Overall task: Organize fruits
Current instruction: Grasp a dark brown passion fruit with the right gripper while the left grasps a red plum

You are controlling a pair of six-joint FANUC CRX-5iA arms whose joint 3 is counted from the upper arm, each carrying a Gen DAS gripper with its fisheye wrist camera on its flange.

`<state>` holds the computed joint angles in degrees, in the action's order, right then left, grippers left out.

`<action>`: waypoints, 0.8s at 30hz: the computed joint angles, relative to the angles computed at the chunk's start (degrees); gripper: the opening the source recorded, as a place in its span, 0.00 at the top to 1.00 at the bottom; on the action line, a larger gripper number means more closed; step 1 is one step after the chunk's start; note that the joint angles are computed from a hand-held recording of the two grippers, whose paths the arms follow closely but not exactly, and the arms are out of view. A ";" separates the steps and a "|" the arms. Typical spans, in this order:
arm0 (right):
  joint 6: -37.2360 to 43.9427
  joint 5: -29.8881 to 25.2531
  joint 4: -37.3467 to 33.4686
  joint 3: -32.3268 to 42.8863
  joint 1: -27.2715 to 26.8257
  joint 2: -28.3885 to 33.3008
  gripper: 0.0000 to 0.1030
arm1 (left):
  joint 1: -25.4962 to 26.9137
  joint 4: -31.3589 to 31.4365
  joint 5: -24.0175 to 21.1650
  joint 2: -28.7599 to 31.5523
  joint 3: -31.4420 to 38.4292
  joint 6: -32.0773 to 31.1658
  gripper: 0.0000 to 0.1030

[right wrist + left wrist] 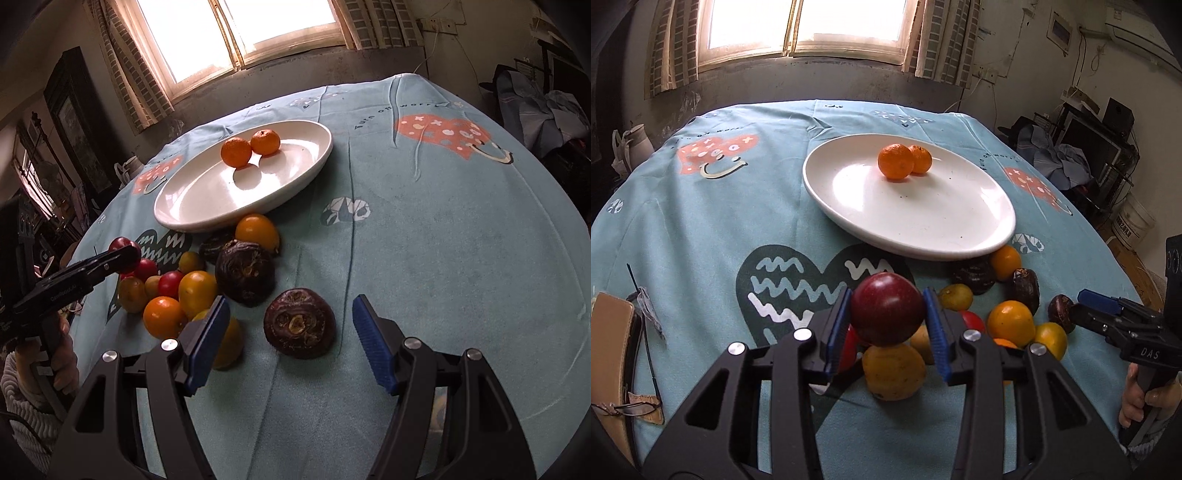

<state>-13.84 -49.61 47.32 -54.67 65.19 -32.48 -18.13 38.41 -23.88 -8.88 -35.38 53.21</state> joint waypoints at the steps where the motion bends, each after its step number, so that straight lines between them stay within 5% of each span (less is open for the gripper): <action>1: 1.12 1.07 -1.51 -0.11 0.16 -0.54 0.38 | -0.08 -0.53 0.04 -0.02 0.11 0.14 0.61; 4: 0.80 2.72 -4.54 -0.56 -1.00 -1.69 0.50 | -0.46 -1.41 0.19 0.07 0.30 0.31 0.61; 14: 7.45 2.34 -7.79 3.07 -2.98 2.73 0.52 | -0.89 -3.88 -0.60 0.72 1.04 1.74 0.60; 15: 7.18 2.54 -7.60 2.82 -2.96 2.41 0.58 | -0.97 -4.54 -0.73 0.82 1.27 2.21 0.60; 24: 0.94 4.01 -0.13 -0.46 -2.38 -2.12 0.59 | -0.70 -1.24 -0.23 0.30 1.29 0.11 0.61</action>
<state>-12.90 -45.59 47.19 -55.13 62.80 -34.59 -18.83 37.17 -24.11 -8.57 -34.09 53.32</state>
